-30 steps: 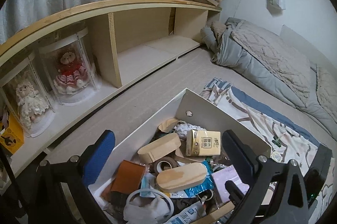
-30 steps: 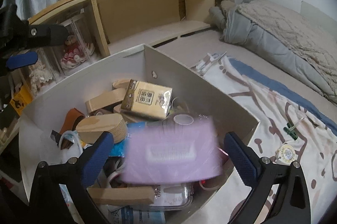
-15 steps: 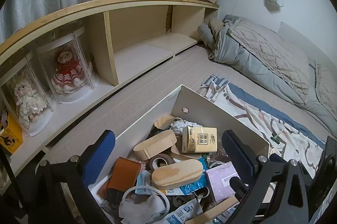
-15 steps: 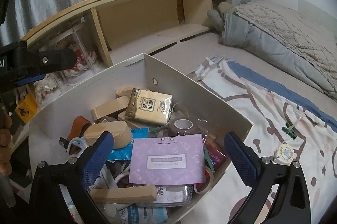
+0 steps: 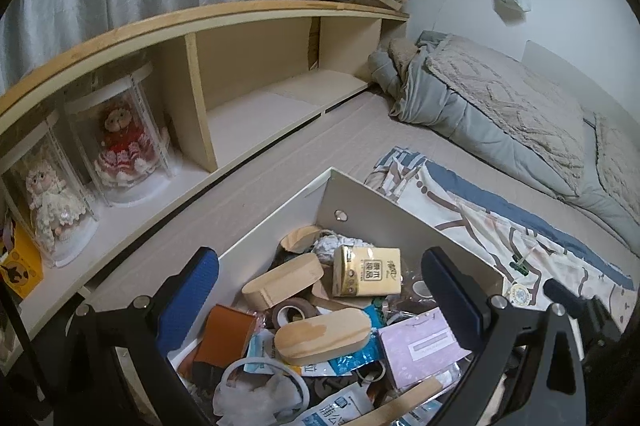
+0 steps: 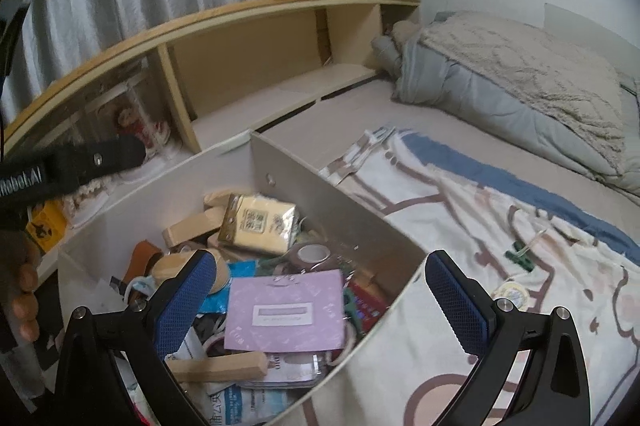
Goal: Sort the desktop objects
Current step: 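Move both tools away from the box toward the tape measure and peg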
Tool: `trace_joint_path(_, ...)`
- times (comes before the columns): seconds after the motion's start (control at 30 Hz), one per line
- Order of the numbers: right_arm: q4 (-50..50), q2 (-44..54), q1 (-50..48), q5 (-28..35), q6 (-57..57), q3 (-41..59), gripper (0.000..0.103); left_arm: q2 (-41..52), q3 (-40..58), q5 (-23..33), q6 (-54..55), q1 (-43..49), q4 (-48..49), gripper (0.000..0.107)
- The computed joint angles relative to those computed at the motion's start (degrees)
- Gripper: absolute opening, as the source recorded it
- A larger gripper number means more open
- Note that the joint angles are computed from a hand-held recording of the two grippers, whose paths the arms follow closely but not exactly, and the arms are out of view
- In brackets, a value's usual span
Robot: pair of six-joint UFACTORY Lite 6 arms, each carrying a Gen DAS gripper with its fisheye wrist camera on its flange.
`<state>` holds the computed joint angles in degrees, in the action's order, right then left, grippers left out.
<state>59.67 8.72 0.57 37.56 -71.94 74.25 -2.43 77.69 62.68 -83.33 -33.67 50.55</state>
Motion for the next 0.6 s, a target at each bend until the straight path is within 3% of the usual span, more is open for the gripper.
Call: trace_joint_path(0.6, -2.1, 3.2, -12.9, 5.6, 3.2, 8.3, 0.103, 12.9, 15.3, 3.6, 0.7, -7.2, 1.3, 0.103)
